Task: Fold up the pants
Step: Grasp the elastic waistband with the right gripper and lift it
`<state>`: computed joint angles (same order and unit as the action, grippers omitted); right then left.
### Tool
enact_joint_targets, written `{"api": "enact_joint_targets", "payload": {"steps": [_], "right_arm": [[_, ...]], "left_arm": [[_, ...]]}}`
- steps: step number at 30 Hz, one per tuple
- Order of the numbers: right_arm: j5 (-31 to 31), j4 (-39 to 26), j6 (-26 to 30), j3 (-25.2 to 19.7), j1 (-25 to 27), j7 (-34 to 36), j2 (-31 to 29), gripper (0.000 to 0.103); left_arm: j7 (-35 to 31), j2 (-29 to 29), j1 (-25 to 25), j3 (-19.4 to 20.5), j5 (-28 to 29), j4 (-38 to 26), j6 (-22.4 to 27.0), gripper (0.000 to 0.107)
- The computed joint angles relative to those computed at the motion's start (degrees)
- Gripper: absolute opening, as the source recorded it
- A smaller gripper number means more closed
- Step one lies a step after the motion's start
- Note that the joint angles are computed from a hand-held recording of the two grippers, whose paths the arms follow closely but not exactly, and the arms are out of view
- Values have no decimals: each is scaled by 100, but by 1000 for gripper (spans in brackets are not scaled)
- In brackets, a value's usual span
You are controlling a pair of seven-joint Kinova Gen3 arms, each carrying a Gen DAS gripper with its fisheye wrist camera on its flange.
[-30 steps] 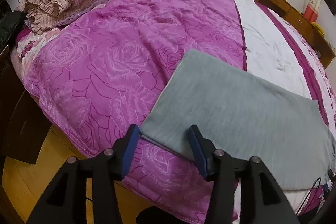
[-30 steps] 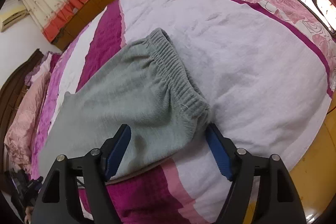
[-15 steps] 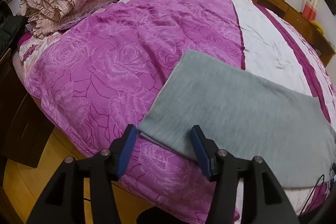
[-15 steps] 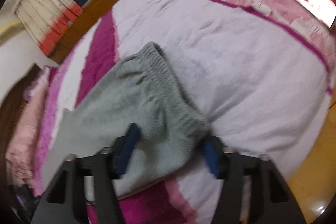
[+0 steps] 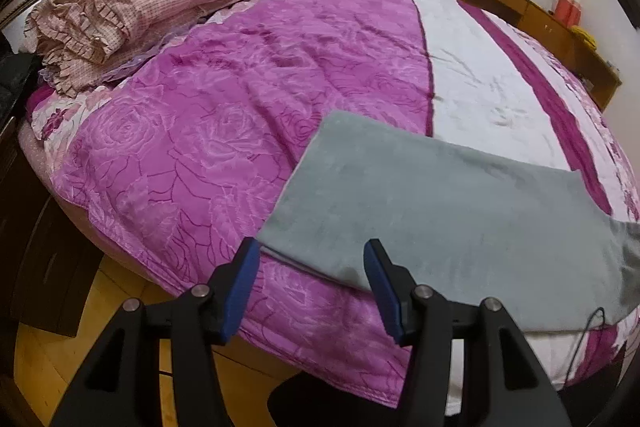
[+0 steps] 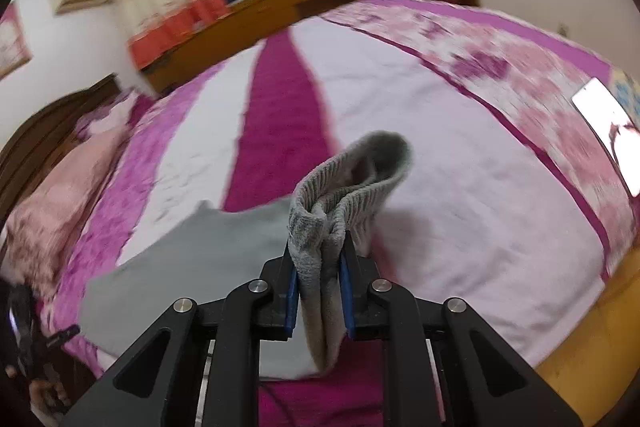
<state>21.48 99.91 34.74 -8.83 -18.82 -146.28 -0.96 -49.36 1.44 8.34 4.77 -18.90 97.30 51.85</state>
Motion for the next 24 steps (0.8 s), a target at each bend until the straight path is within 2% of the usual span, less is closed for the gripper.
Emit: {"api": "enact_joint_targets", "payload": {"steps": [3, 10, 17, 24], "right_arm": [[-112, -273, 41, -90, -143, 285, 90, 10], [-581, -1023, -23, -155, -579, 954, 506, 10], [-741, -1982, 287, -148, -1245, 1295, 1156, 10], [-924, -3038, 690, -51, -1875, 1726, 1854, 10]], "left_arm": [[-249, -94, -63, -25, 257, -32, -23, 57], [-522, -247, -169, -20, 310, -97, 3, 57], [-955, -338, -402, -125, 384, -144, -16, 57], [-1503, -443, -725, -312, 864, -96, -152, 57]]}}
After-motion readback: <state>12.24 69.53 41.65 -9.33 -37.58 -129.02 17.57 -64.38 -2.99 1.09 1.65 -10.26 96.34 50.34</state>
